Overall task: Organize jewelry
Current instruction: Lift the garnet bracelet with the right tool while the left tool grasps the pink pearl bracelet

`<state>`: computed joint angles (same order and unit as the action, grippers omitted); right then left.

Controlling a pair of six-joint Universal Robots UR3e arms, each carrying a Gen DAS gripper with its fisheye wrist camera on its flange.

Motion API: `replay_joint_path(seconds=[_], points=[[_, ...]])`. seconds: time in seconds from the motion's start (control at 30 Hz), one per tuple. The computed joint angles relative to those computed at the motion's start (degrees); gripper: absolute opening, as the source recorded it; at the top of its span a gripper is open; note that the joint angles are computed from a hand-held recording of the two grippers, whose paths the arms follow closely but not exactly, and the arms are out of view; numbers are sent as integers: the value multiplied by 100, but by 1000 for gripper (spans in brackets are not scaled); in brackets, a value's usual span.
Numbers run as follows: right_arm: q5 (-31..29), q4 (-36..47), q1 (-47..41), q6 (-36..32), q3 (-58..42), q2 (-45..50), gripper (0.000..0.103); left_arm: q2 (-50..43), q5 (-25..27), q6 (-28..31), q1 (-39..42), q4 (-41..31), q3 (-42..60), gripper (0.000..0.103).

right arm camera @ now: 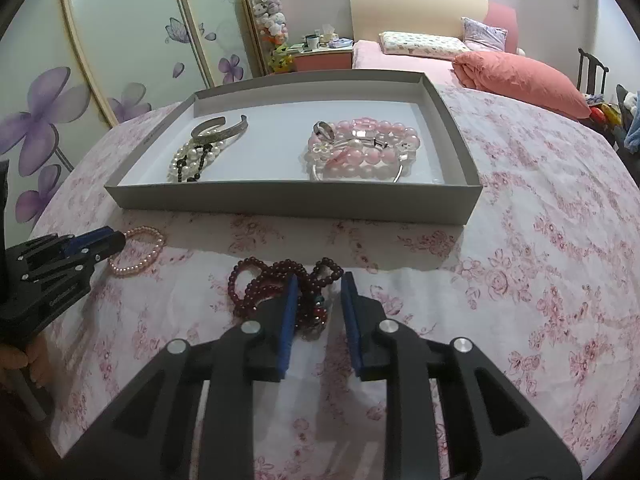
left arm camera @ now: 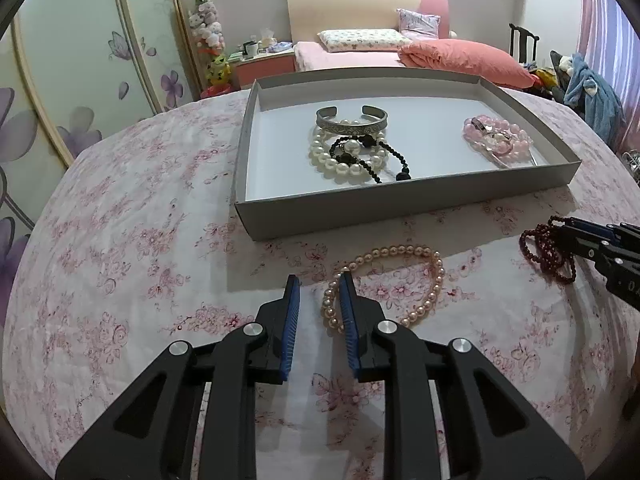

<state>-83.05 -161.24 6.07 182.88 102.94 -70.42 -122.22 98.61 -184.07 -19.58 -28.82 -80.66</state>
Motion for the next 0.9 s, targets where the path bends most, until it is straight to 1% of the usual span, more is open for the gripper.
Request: replay_joint_path(seconds=[0.1, 0.17, 0.23, 0.3, 0.33, 0.4, 0.47, 0.57, 0.6, 0.67, 0.77, 0.9], points=[[-82, -17, 9, 39, -2, -3, 24, -6, 37, 0, -21, 26, -4, 22], [-180, -199, 11, 79, 86, -67, 24, 3, -20, -18, -7, 25, -12, 22], [-183, -170, -9, 89, 82, -92, 29, -4, -51, -32, 2, 15, 4, 22], [-185, -61, -40, 78, 27, -73, 39, -2, -45, -28, 0, 7, 8, 22], [-163, -33, -45, 89, 22, -63, 42, 2, -45, -32, -3, 5, 6, 22], [103, 43, -160, 204, 61, -87, 54, 0, -59, -35, 3, 7, 6, 22], [360, 27, -248, 289, 119, -114, 60, -4, -44, -41, -11, -1, 15, 22], [366, -6, -157, 275, 65, -71, 68, -2, -52, -34, 0, 5, 9, 22], [322, 24, -88, 219, 9, -28, 70, -2, -50, -37, -4, 3, 11, 22], [174, 70, 62, 126, -93, 76, 70, -3, -46, -39, -9, 1, 13, 22], [-214, -15, 292, 8, -156, 179, 71, -1, -53, -39, -4, 3, 9, 22], [-273, 19, 349, -17, -195, 203, 71, -3, -47, -36, -6, 1, 12, 22]])
